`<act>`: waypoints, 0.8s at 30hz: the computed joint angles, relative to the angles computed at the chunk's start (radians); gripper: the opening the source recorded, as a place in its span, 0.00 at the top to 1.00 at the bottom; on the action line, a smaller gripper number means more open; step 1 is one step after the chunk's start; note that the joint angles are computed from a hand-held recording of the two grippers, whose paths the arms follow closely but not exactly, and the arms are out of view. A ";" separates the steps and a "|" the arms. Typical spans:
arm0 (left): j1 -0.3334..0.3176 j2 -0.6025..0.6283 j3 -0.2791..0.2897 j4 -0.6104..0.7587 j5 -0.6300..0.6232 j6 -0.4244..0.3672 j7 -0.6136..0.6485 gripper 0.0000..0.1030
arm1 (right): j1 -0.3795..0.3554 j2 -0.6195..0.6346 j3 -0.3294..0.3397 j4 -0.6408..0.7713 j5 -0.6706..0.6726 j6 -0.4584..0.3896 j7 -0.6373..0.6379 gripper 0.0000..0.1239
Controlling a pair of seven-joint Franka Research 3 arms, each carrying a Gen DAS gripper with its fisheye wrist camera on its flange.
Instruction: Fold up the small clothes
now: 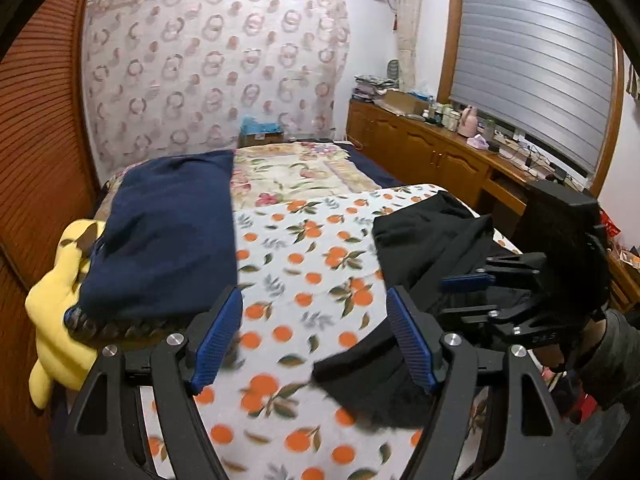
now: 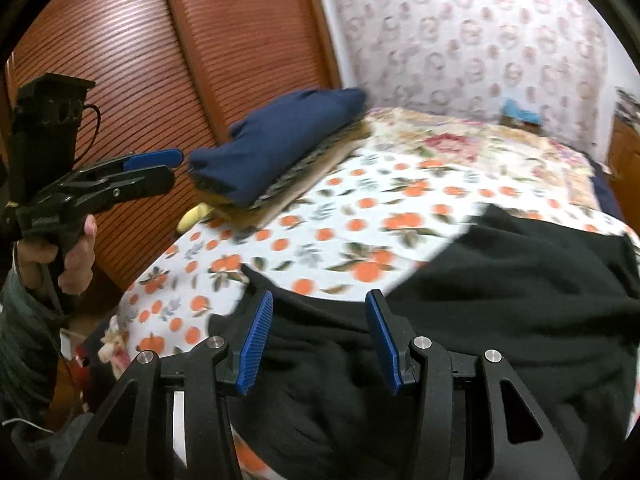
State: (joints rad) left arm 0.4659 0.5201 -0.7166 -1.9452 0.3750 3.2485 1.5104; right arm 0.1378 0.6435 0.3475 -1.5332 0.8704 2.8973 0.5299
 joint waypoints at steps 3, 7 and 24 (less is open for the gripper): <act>0.055 -0.003 -0.026 -0.048 0.011 0.030 -0.009 0.27 | 0.077 0.074 -0.070 0.124 -0.114 -0.101 0.109 0.59; 0.101 -0.008 -0.036 -0.095 0.058 0.064 -0.055 0.27 | 0.165 0.181 -0.154 0.298 -0.278 -0.217 0.271 0.59; 0.138 0.006 -0.028 -0.104 0.207 0.077 -0.201 0.27 | 0.106 0.201 -0.044 0.283 -0.406 -0.165 0.296 0.98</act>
